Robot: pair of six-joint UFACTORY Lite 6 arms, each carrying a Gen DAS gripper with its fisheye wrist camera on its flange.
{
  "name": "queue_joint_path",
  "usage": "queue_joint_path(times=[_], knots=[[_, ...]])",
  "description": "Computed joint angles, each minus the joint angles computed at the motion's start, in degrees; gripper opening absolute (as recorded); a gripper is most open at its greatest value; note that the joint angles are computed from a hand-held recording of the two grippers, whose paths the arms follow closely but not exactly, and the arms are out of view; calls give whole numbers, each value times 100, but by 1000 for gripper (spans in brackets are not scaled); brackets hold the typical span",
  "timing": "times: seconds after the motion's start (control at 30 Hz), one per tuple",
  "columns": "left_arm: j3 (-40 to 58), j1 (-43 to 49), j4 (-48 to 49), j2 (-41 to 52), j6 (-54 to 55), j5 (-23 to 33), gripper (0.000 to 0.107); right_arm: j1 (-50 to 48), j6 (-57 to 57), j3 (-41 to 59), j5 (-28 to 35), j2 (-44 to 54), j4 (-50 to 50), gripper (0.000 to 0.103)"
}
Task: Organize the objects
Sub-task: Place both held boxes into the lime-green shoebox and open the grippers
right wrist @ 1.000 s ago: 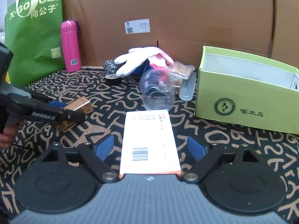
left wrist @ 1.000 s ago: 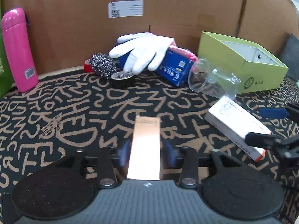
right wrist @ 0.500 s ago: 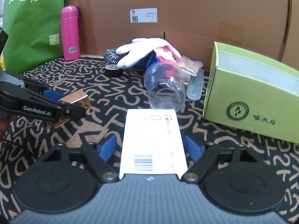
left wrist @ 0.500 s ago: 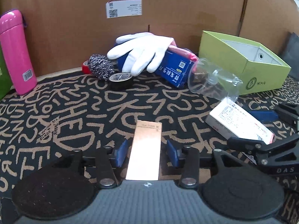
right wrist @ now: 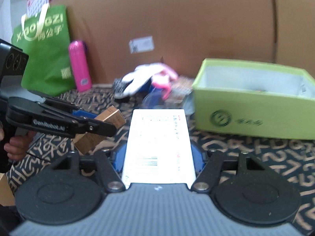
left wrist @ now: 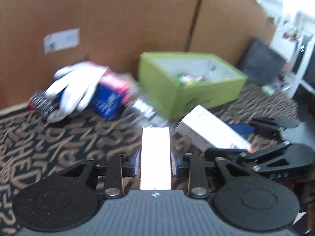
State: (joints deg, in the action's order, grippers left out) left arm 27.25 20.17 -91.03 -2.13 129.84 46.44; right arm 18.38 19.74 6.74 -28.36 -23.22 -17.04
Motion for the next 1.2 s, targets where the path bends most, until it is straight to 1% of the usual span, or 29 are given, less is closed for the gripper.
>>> queue_joint_path(times=[0.07,0.13,0.2,0.27,0.33,0.4,0.43,0.5,0.63,0.7,0.77,0.83,0.93,0.97,1.0,1.03,1.07,1.13,1.17,1.2], knots=[[78,-317,-107,-201,-252,128,32,-522,440,-81,274,-570,-678,65],[230,-746,-409,-315,-452,109,32,-1055,722,11,453,-858,-1162,65],[532,-1266,-829,-247,-719,-131,32,-1686,1142,224,468,-942,-1825,65],[978,-1835,-1230,-45,-1020,-520,32,-2167,1132,612,377,-686,-2033,65],[1434,-2452,-1831,201,-998,-975,32,-2457,713,1089,305,-241,-1749,65],[1950,-3006,-2478,567,-809,-1456,32,-2611,75,1678,242,403,-1164,65],[2284,-3220,-2607,839,-886,-1640,32,-2680,-238,2007,212,790,-868,65],[2955,-3564,-2844,1439,-1052,-1983,32,-2830,-451,2713,217,1602,-624,65],[4132,-4097,-4148,2617,-301,-2703,32,-2936,-1374,4050,386,3236,301,65],[4577,-4202,-4316,3042,-246,-2948,32,-3022,-1334,4586,544,3831,279,65],[4867,-4241,-4213,3330,-389,-3058,32,-3088,-1251,4986,679,4279,155,65],[5072,-4280,-4142,3526,-494,-3215,32,-3084,-1532,5203,732,4558,330,65],[5289,-4315,-4345,3785,-257,-3348,32,-3050,-1749,5484,779,4898,498,66],[5306,-4318,-4541,3849,-57,-3317,34,-3061,-1686,5608,818,5031,402,66],[5273,-4304,-4620,3871,22,-3231,40,-3102,-1419,5750,901,5165,66,68],[5208,-4283,-4579,3853,-15,-3175,67,-3115,-1284,5778,946,5220,-86,77],[5072,-4256,-4778,3784,162,-3123,84,-3123,-1336,5713,942,5191,1,80],[4629,-4152,-5562,3540,959,-2696,84,-3125,-1373,5184,538,4840,155,86],[4488,-4127,-5668,3412,1102,-2617,84,-3199,-1192,4854,278,4589,26,88],[4351,-4083,-5605,3285,1067,-2572,84,-3236,-1130,4426,-11,4262,72,93]])
